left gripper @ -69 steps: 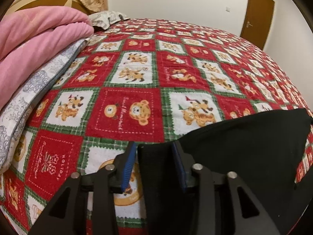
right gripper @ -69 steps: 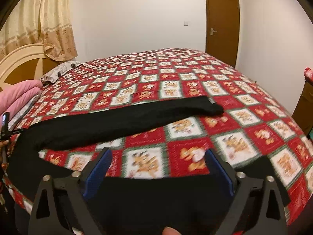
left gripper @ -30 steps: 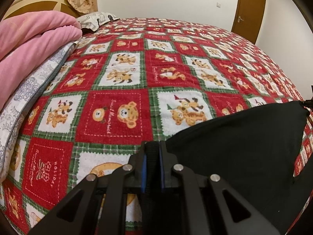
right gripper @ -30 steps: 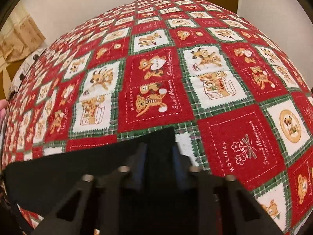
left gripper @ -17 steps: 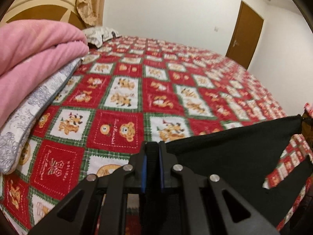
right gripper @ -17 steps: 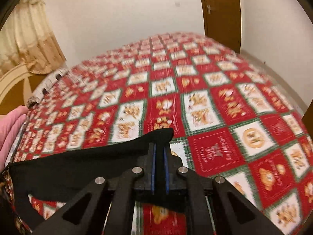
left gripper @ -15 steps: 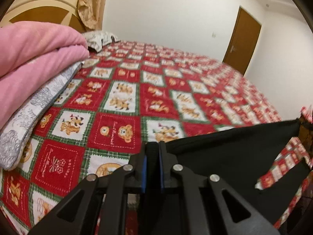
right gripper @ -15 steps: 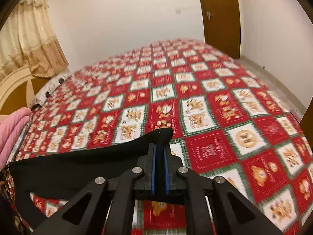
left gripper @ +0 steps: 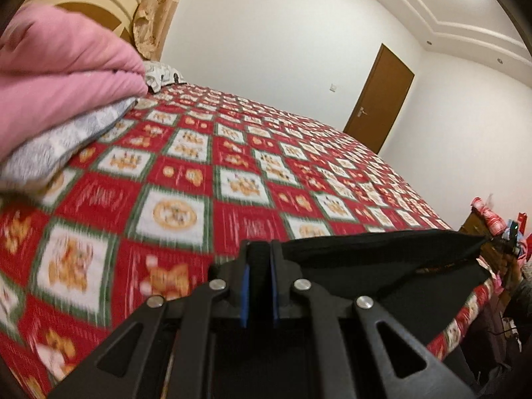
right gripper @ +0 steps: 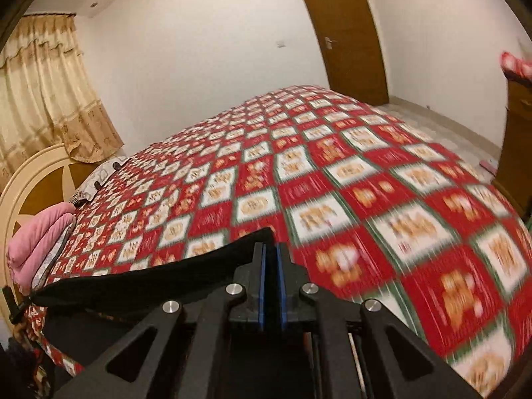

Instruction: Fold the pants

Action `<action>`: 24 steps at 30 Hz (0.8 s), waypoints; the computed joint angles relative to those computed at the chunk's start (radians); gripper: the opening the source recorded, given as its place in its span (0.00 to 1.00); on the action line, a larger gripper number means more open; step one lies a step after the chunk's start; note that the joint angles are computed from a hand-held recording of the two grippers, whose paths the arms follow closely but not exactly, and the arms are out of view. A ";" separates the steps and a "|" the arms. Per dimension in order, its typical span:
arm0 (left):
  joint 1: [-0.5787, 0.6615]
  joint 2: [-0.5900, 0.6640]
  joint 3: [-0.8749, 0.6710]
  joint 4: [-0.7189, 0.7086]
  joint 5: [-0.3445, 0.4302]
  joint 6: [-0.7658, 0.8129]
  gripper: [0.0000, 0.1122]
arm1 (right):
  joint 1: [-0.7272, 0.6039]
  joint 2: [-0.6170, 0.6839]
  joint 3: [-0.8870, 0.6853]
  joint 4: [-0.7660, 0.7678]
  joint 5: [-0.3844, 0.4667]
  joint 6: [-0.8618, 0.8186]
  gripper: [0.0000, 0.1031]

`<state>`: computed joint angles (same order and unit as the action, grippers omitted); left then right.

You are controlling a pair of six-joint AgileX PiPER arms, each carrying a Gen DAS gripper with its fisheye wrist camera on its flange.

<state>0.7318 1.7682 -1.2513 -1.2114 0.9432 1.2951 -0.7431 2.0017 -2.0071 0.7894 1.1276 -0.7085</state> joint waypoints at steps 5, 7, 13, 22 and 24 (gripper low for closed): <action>0.042 -0.041 0.129 -0.025 0.015 0.139 0.09 | -0.091 -0.071 0.165 0.039 -0.028 -0.061 0.00; 0.054 -0.055 0.167 -0.026 0.014 0.179 0.09 | -0.117 -0.083 0.198 0.030 -0.024 -0.063 0.00; 0.072 -0.077 0.239 -0.038 -0.022 0.281 0.14 | -0.165 -0.207 0.337 0.058 -0.068 -0.057 0.01; 0.061 -0.173 0.355 -0.083 -0.142 0.476 0.19 | 0.204 -0.577 0.687 -0.024 -0.191 -0.215 0.31; 0.044 -0.210 0.396 -0.107 -0.191 0.548 0.19 | 0.383 -0.611 0.752 -0.079 -0.224 -0.208 0.72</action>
